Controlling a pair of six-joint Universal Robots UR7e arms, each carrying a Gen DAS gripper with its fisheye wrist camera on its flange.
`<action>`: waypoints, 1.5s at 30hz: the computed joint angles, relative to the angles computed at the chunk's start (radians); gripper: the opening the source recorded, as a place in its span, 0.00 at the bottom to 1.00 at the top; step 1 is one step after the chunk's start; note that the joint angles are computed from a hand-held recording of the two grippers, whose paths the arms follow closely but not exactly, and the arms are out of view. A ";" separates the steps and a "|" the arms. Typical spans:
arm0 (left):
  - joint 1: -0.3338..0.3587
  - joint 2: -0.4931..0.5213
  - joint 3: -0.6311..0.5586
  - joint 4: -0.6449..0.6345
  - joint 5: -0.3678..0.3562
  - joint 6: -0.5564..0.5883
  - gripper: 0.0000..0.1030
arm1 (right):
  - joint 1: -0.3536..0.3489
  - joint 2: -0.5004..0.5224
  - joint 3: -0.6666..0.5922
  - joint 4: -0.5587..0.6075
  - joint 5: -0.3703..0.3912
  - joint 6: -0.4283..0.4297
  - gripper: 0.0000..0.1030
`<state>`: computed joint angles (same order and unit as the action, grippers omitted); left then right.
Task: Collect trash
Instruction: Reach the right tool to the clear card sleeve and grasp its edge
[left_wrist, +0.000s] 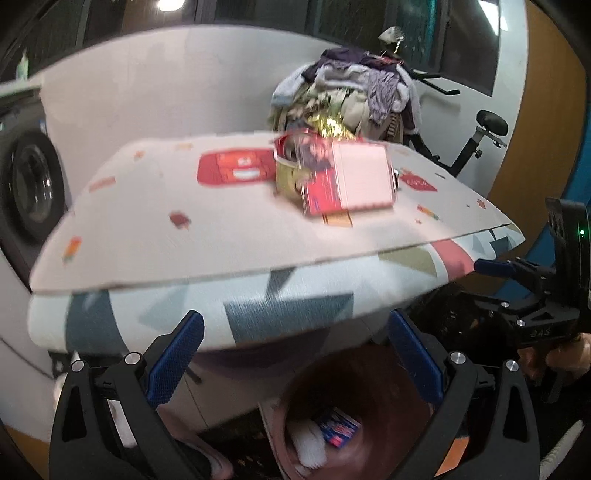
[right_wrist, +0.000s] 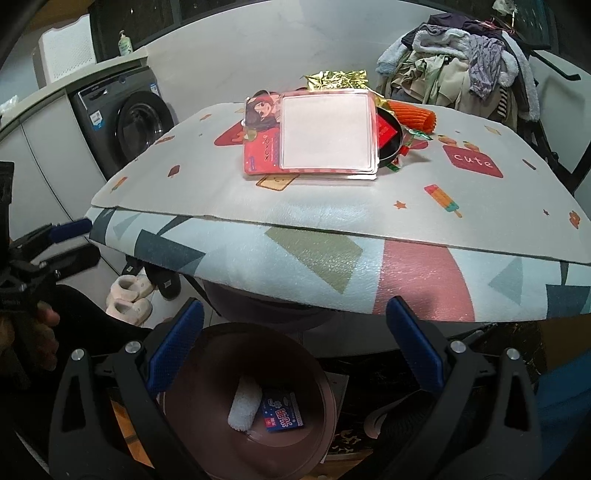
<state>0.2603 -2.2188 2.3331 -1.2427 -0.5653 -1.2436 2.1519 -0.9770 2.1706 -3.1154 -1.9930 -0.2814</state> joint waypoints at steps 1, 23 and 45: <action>0.005 0.007 -0.006 -0.005 0.005 0.015 0.94 | 0.000 -0.001 -0.002 0.002 -0.001 0.004 0.94; 0.175 0.092 -0.144 -0.355 0.109 0.448 0.94 | 0.031 0.096 -0.300 0.105 -0.096 -0.278 0.95; 0.293 0.089 -0.148 -0.486 0.069 0.487 0.94 | 0.073 0.465 -0.918 0.672 -0.169 -0.697 0.94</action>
<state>0.5535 -2.1302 2.1852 -1.7291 -0.4966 -0.7565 2.2249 -0.5119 1.2528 -2.4434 -2.1625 -0.9780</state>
